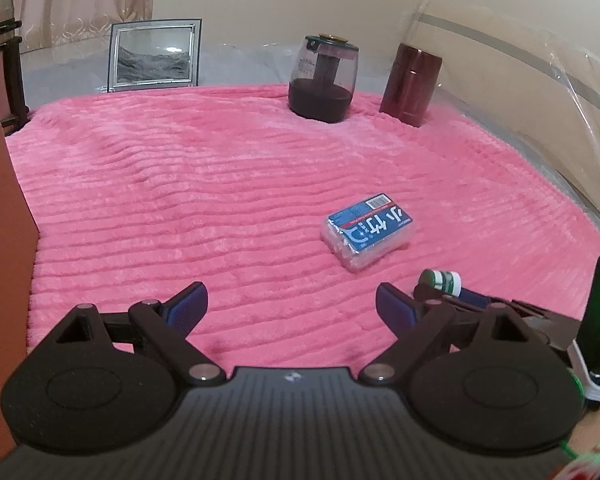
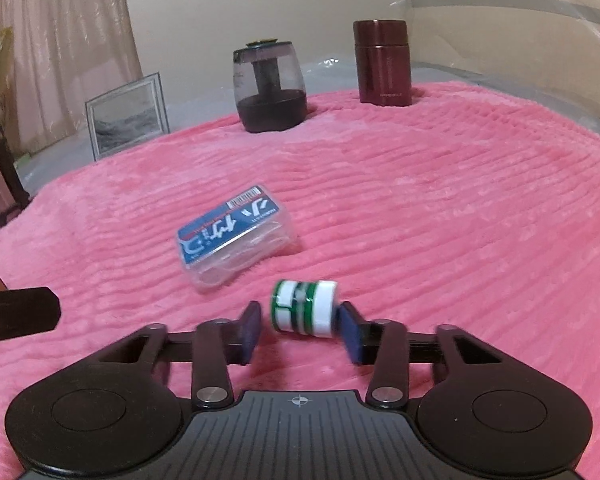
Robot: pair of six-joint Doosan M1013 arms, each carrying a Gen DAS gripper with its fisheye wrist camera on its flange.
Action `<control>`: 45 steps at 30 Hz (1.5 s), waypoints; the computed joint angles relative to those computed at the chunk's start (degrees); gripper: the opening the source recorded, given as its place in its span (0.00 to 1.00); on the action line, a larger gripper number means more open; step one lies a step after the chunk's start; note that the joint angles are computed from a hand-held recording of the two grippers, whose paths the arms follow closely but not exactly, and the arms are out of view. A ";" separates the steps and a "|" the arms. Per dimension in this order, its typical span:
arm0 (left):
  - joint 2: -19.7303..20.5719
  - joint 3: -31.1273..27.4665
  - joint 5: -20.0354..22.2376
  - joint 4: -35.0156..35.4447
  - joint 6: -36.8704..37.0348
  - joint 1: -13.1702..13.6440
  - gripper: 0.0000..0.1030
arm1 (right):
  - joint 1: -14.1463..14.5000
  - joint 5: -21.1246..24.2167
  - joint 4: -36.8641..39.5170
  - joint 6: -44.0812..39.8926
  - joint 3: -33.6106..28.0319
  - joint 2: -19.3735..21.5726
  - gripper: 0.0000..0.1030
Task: Organize rigid objects
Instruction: 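Move the right tool to the green-and-white spool and grasp it, then grasp the blue toothpick case with the left tool while the right tool holds the spool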
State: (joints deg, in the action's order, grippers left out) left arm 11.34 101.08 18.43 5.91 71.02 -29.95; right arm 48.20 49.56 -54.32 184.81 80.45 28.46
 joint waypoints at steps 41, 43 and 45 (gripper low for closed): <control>16.19 -20.10 16.57 -29.35 60.01 0.45 0.54 | -3.75 -7.96 -6.58 0.35 10.65 -7.39 0.27; 15.92 -20.09 17.15 -27.59 57.27 0.15 0.53 | -3.61 -7.84 -6.44 0.28 10.59 -7.49 0.27; 15.53 -19.75 17.14 -26.14 54.51 -0.23 0.52 | -3.43 -7.58 -6.33 0.29 10.59 -7.62 0.27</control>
State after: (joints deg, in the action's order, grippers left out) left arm 26.87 81.34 35.57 -20.23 125.53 -30.18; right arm 44.78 41.98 -60.64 185.10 91.04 20.84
